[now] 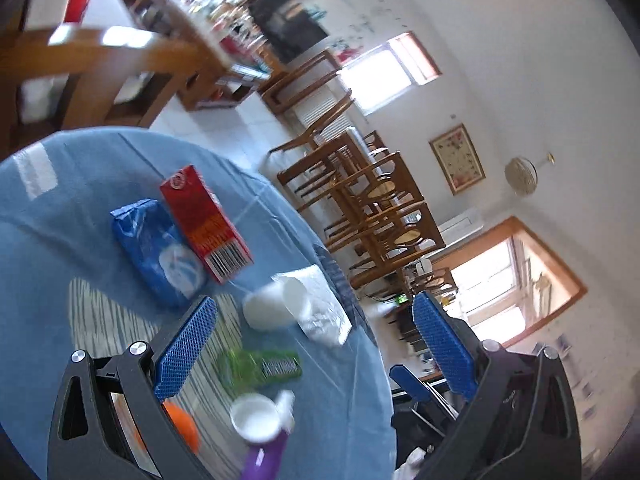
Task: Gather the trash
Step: 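Move both open tools back over the table, then grasp the red milk box with left tool while right tool grasps the white paper cup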
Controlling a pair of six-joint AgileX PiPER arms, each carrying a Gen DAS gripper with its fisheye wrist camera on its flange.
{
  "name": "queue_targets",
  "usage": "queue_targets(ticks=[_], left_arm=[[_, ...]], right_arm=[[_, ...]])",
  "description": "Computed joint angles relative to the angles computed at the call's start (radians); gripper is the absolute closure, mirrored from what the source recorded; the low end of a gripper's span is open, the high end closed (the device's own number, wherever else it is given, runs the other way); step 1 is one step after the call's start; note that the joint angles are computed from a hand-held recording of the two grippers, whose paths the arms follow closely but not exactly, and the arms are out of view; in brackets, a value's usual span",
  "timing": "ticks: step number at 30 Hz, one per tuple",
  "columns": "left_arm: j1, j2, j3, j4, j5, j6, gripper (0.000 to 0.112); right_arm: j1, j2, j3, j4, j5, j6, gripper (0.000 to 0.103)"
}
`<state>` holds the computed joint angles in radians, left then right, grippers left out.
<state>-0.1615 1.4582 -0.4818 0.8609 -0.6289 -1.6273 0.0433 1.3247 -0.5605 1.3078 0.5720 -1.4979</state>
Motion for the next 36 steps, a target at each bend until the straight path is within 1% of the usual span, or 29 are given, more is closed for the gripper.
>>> queue_targets(ticks=[1, 2, 3, 5, 6, 9, 13, 15, 17, 18, 19, 20, 21, 22, 23, 26, 27, 28, 29, 30, 31, 32, 33, 36], left_arm=[[0.025, 0.033, -0.022, 0.043, -0.021, -0.041, 0.015], [0.057, 0.094, -0.058, 0.094, -0.058, -0.099, 0.015], [0.077, 0.125, -0.075, 0.118, -0.083, -0.125, 0.015], [0.108, 0.175, -0.094, 0.127, -0.136, -0.136, 0.015], [0.113, 0.185, -0.100, 0.123, -0.138, -0.129, 0.015], [0.117, 0.208, -0.132, 0.132, -0.116, -0.134, 0.015], [0.118, 0.247, -0.193, 0.186, -0.075, -0.198, 0.015], [0.119, 0.254, -0.214, 0.201, -0.050, -0.215, 0.015], [0.110, 0.249, -0.230, 0.219, -0.005, -0.236, 0.015], [0.111, 0.253, -0.238, 0.227, 0.003, -0.242, 0.015], [0.112, 0.259, -0.248, 0.237, 0.009, -0.249, 0.015], [0.111, 0.263, -0.259, 0.248, 0.021, -0.256, 0.015], [0.110, 0.268, -0.268, 0.254, 0.034, -0.257, 0.015], [0.104, 0.266, -0.274, 0.261, 0.050, -0.259, 0.015], [0.097, 0.265, -0.280, 0.263, 0.067, -0.256, 0.015], [0.078, 0.268, -0.297, 0.253, 0.109, -0.228, 0.016], [0.073, 0.268, -0.295, 0.244, 0.118, -0.210, 0.018], [0.072, 0.270, -0.299, 0.248, 0.126, -0.206, 0.022], [0.080, 0.278, -0.301, 0.263, 0.115, -0.214, 0.038], [0.101, 0.299, -0.303, 0.284, 0.078, -0.229, 0.057], [0.120, 0.326, -0.312, 0.317, 0.039, -0.261, 0.066], [0.131, 0.341, -0.310, 0.317, 0.007, -0.261, 0.073], [0.137, 0.350, -0.316, 0.323, -0.007, -0.265, 0.074], [0.140, 0.336, -0.309, 0.330, -0.003, -0.253, 0.077]], right_arm=[[0.041, 0.035, -0.030, 0.008, -0.035, 0.008, 0.011], [0.079, 0.075, -0.064, 0.008, -0.069, 0.024, 0.011], [0.104, 0.107, -0.088, 0.012, -0.091, 0.030, 0.011], [0.151, 0.186, -0.154, -0.011, -0.133, 0.065, 0.011], [0.160, 0.213, -0.167, -0.003, -0.145, 0.053, 0.011], [0.199, 0.297, -0.227, -0.024, -0.182, 0.073, 0.011], [0.244, 0.391, -0.302, -0.057, -0.220, 0.114, 0.011], [0.260, 0.430, -0.334, -0.047, -0.231, 0.117, 0.011], [0.263, 0.455, -0.347, -0.017, -0.230, 0.090, 0.011], [0.262, 0.472, -0.354, 0.007, -0.229, 0.065, 0.011], [0.262, 0.481, -0.355, 0.031, -0.228, 0.039, 0.015], [0.263, 0.489, -0.358, 0.024, -0.227, 0.041, 0.024], [0.265, 0.503, -0.371, -0.022, -0.222, 0.082, 0.028], [0.266, 0.510, -0.375, -0.027, -0.219, 0.085, 0.033], [0.267, 0.514, -0.375, -0.014, -0.221, 0.071, 0.036], [0.267, 0.525, -0.379, 0.013, -0.215, 0.050, 0.040], [0.266, 0.527, -0.380, 0.022, -0.214, 0.044, 0.042], [0.265, 0.527, -0.379, 0.026, -0.213, 0.039, 0.046], [0.262, 0.533, -0.385, 0.021, -0.206, 0.042, 0.051], [0.266, 0.534, -0.387, 0.015, -0.203, 0.052, 0.052], [0.267, 0.537, -0.388, 0.013, -0.199, 0.054, 0.055], [0.268, 0.538, -0.388, 0.011, -0.194, 0.053, 0.059], [0.270, 0.533, -0.380, 0.027, -0.197, 0.036, 0.059], [0.268, 0.528, -0.369, 0.063, -0.186, 0.003, 0.060]])
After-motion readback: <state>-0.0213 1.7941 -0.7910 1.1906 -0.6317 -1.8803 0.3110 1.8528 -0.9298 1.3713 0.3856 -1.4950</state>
